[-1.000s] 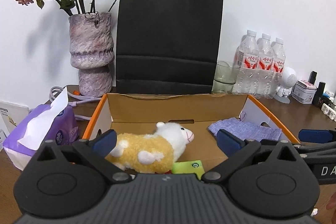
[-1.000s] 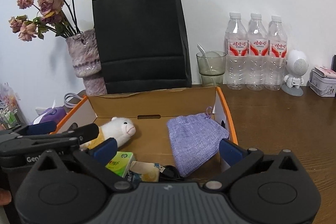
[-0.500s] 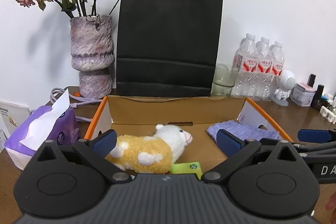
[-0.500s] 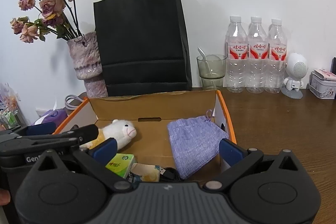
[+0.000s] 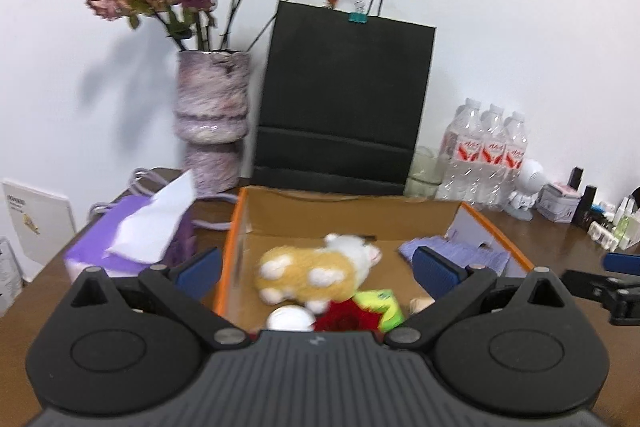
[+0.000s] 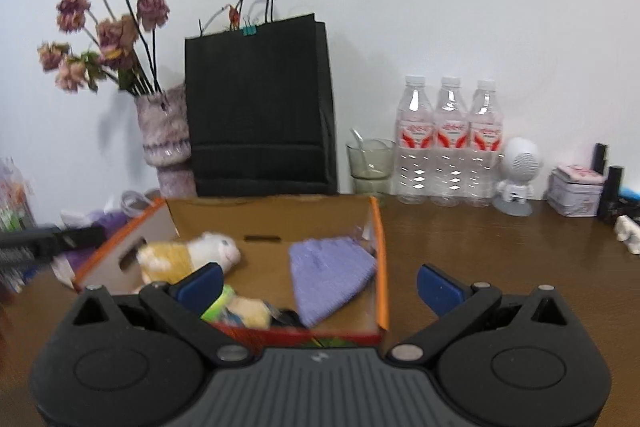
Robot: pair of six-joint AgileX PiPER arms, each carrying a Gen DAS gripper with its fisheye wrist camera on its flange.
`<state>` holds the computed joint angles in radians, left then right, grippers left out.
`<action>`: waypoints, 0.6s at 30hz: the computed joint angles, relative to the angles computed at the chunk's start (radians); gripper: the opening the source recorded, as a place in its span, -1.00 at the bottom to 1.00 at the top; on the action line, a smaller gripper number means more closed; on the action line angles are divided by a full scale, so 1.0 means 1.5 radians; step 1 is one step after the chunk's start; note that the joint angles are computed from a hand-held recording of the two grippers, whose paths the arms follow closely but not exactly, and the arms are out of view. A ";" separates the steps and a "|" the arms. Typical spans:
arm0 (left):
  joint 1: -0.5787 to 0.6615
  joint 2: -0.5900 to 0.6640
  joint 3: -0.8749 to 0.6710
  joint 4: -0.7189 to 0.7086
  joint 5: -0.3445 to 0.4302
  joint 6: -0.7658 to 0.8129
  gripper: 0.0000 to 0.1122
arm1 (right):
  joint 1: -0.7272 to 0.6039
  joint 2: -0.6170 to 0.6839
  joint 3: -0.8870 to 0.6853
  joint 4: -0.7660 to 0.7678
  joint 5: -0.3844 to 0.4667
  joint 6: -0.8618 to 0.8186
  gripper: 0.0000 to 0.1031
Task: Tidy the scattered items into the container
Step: 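Grasp the glittery plastic bag with the left tool while the right tool grasps the white tissue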
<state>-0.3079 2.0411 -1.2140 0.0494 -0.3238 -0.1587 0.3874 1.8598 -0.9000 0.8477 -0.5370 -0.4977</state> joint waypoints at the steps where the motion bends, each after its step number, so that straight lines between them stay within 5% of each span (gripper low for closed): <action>1: 0.005 -0.004 0.012 0.004 -0.005 0.001 0.84 | 0.003 -0.003 0.015 0.007 -0.009 -0.005 1.00; 6: 0.028 0.000 0.070 0.075 -0.040 -0.068 0.84 | 0.011 0.007 0.085 -0.005 -0.062 0.049 1.00; 9: 0.030 0.021 0.082 0.155 -0.059 -0.175 0.84 | 0.020 0.030 0.135 -0.030 -0.153 0.167 1.00; 18: -0.020 0.058 0.083 0.047 -0.077 -0.040 0.84 | 0.002 0.084 0.093 -0.047 -0.097 0.157 0.99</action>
<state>-0.3377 2.1275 -1.0892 0.1203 -0.4392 -0.2187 0.3910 1.9851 -0.7602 0.7773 -0.6829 -0.2618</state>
